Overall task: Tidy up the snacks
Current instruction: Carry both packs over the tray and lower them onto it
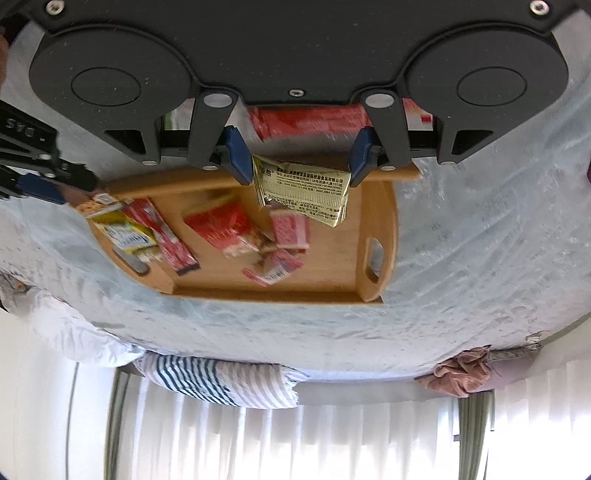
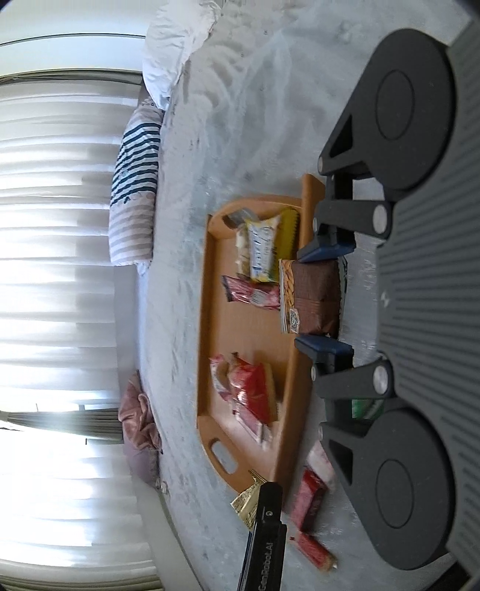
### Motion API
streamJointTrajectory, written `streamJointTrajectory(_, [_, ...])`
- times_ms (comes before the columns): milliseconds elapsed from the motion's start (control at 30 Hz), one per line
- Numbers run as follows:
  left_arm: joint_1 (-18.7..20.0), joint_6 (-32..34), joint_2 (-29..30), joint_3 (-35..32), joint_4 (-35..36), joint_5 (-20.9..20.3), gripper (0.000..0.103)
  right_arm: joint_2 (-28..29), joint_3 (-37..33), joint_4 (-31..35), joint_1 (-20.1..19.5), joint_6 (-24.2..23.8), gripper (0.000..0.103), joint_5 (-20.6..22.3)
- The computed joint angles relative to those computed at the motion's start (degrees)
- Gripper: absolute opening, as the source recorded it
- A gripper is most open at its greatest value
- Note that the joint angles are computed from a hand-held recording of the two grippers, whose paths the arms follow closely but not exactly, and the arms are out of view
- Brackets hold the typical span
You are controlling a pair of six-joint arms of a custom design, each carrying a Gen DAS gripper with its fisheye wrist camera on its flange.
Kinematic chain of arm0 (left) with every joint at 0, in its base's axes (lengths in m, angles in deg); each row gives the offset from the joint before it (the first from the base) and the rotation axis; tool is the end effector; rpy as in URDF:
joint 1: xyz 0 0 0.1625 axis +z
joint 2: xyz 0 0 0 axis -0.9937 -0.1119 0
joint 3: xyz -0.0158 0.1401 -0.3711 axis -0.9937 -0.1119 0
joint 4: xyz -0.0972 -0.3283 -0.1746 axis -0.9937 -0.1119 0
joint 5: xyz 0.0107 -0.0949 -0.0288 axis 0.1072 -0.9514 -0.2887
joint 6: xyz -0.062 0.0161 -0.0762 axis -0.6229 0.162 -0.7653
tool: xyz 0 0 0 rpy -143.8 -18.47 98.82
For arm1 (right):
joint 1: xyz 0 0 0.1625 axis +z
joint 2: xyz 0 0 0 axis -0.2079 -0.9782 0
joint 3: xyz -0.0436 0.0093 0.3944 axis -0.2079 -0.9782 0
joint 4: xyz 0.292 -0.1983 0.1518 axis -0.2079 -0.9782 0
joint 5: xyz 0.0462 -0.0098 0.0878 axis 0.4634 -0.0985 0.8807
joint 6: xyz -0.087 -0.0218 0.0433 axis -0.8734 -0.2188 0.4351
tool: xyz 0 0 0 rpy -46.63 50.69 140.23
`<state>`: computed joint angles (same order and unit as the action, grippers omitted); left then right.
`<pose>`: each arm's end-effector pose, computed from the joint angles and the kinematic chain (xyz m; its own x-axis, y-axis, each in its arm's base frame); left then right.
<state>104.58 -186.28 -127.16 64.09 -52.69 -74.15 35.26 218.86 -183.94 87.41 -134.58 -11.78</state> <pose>-0.1659 -0.3060 0.0411 -0.7045 -0.3314 -0.6275 0.4063 0.5366 -0.7396 0.0609 -0.3741 0.1119 -0.5928 -0.5313 0.6052 -0.8053 0.3822 -0.4533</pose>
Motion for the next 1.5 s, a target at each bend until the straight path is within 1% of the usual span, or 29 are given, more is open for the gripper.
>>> streamJointTrajectory(67, [1.5, 0.0, -0.4, -0.3, 0.5, 1.1, 0.053, 0.0, -1.0, 1.1, 0.7, 1.1, 0.047, 0.0])
streamJointTrajectory(133, [3.1, 1.5, -0.6, -0.2, -1.4, 2.2, 0.053, 0.2, -2.1, 2.3, 1.7, 2.3, 0.047, -0.6])
streamJointTrajectory(333, [7.9, 11.5, 1.2, 0.5, -15.5, 4.0, 0.053, 3.4, -5.3, 2.4, 4.3, 4.6, 0.047, -2.2])
streamJointTrajectory(367, [8.6, 12.6, 1.8, 0.3, -17.0, 4.4, 0.053, 3.9, -5.8, 2.5, 4.7, 4.9, 0.047, -2.3])
streamJointTrajectory(467, [10.5, 12.5, 2.4, -0.8, -16.6, 5.1, 0.053, 5.3, -7.4, 3.0, 5.8, 6.0, 0.047, -2.8])
streamJointTrajectory(533, [11.6, 11.7, 2.7, -1.5, -16.0, 5.2, 0.053, 5.7, -8.8, 4.6, 6.7, 7.0, 0.047, -3.4])
streamJointTrajectory(600, [12.2, 14.6, 4.0, -1.1, -21.5, 5.4, 0.053, 6.2, -10.2, 6.0, 7.6, 8.0, 0.047, -4.5])
streamJointTrajectory(667, [12.8, 16.6, 5.1, -1.2, -24.7, 5.4, 0.053, 6.8, -11.5, 6.9, 8.2, 9.1, 0.047, -5.3])
streamJointTrajectory(833, [14.4, 21.9, 7.6, -2.1, -30.9, 5.7, 0.053, 8.2, -13.5, 7.4, 8.7, 10.5, 0.047, -6.5])
streamJointTrajectory(967, [15.9, 26.7, 9.7, -3.4, -35.8, 4.9, 0.053, 9.2, -14.4, 7.8, 8.6, 11.1, 0.047, -7.0])
streamJointTrajectory(1000, [16.1, 27.2, 10.1, -3.6, -36.5, 5.1, 0.053, 9.5, -14.7, 7.7, 8.5, 11.2, 0.047, -7.3])
streamJointTrajectory(1067, [16.5, 27.0, 10.6, -4.5, -35.1, 5.7, 0.054, 10.1, -14.8, 6.8, 8.3, 11.0, 0.046, -7.1])
streamJointTrajectory(1200, [16.9, 30.3, 12.3, -5.1, -40.1, 5.6, 0.054, 10.9, -15.3, 5.3, 8.5, 10.5, 0.047, -7.6])
streamJointTrajectory(1333, [17.1, 34.0, 14.0, -6.0, -44.7, 5.1, 0.054, 12.7, -16.3, 1.8, 9.0, 10.5, 0.047, -9.6])
streamJointTrajectory(1400, [17.0, 34.9, 14.6, -6.2, -46.3, 4.8, 0.054, 12.6, -16.4, 1.4, 8.8, 10.9, 0.046, -9.8])
streamJointTrajectory(1467, [16.7, 32.6, 14.1, -6.0, -44.3, 5.1, 0.054, 12.3, -16.3, 1.8, 8.7, 11.4, 0.047, -9.4])
streamJointTrajectory(1500, [16.5, 30.2, 13.3, -5.8, -41.6, 5.7, 0.054, 12.1, -16.2, 2.0, 8.5, 11.5, 0.047, -9.1])
